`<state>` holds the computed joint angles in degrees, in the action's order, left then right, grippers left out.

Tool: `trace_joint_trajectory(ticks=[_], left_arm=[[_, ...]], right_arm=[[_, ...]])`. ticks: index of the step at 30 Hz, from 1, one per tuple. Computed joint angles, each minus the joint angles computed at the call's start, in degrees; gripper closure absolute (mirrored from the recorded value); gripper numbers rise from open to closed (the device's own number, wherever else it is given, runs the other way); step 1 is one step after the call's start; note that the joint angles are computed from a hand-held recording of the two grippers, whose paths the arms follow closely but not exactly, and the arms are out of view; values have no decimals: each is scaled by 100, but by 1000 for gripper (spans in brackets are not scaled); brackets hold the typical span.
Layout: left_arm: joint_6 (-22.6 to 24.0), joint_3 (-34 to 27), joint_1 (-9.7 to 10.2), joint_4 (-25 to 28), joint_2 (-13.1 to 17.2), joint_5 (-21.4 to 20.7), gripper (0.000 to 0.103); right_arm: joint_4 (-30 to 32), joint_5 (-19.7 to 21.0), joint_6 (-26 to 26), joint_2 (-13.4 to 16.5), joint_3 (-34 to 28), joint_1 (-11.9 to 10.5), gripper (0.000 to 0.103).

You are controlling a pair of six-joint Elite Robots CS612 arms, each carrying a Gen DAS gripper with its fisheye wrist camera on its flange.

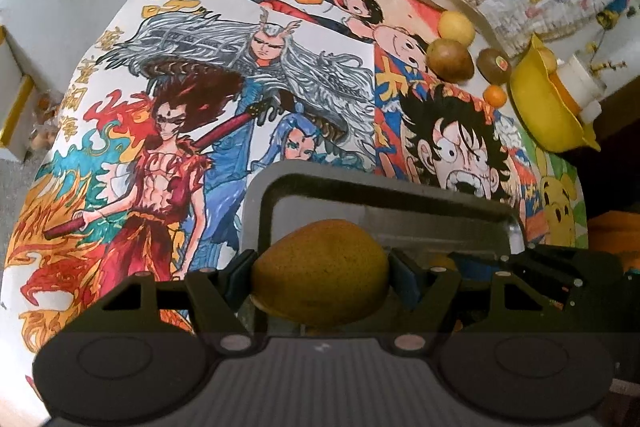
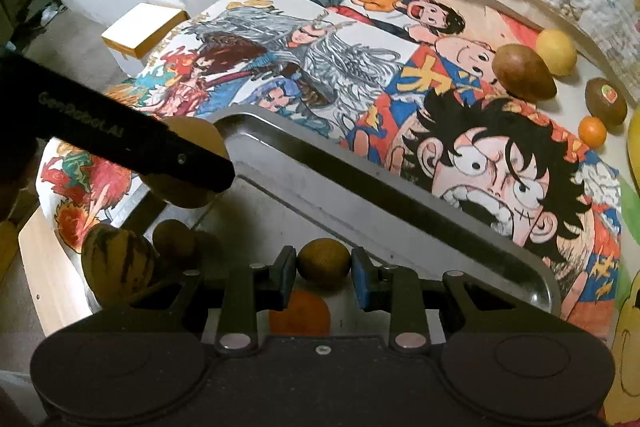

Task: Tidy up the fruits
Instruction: 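Carry both fruits over the metal tray and open both tools to release them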

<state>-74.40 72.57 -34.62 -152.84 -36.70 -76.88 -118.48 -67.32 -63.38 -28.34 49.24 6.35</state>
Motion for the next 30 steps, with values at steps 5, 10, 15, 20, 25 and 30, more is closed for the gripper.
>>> trace_joint_trajectory(ticks=[5,10,15,20,25,30], left_arm=[[229,-139,-13,199,46,15,29],[306,-264,-12,370,100,-12,29],[281,-336,-5,459,140,-102,29],[232,-371,7,502,162,-184,28],[196,-408,30,561,174,-316,29],[-89,-305,24,476,109,-323,28]], right_arm=[[-58,-57,270,11,13,-1,71],[-117,-52,472,14,43,-7,71],[-249,-15,676,3,110,-13,71],[-283,-11,700,-10,145,-22,66],[-352,-34,819,-65,226,-52,52],[-424,73,932,-210,391,-125,39]])
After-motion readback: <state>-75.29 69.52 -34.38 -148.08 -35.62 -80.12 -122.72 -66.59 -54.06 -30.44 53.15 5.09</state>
